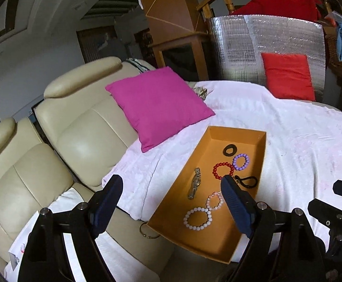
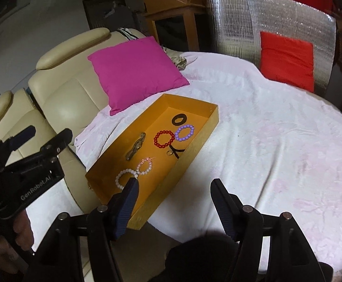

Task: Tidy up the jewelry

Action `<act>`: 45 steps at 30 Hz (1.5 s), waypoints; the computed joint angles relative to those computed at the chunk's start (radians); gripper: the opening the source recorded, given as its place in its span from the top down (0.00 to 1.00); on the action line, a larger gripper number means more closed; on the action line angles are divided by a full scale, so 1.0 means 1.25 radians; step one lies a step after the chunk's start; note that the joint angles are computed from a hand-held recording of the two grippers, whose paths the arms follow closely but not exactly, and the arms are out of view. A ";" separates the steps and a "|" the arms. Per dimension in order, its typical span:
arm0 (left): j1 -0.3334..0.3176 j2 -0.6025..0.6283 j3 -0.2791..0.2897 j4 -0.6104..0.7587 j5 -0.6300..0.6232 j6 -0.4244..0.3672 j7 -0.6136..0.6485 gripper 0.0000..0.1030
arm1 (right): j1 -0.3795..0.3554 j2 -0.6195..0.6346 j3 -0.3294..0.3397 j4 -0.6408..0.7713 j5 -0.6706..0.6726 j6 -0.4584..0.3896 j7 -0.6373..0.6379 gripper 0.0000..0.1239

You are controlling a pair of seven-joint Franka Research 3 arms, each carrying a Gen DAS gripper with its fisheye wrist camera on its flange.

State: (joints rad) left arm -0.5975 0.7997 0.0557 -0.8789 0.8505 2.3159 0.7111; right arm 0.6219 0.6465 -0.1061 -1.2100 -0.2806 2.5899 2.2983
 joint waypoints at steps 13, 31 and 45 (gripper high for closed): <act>-0.003 -0.150 -0.024 -0.188 0.107 0.011 -0.126 0.13 | 0.029 -0.089 -0.007 -0.122 -0.085 0.049 0.068 0.43; 0.023 -0.172 -0.050 -0.230 0.133 -0.002 -0.174 0.13 | 0.037 -0.068 0.001 -0.090 -0.092 0.035 0.059 0.43; 0.022 -0.167 -0.050 -0.227 0.137 -0.009 -0.173 0.13 | 0.036 -0.063 -0.001 -0.088 -0.080 0.038 0.053 0.43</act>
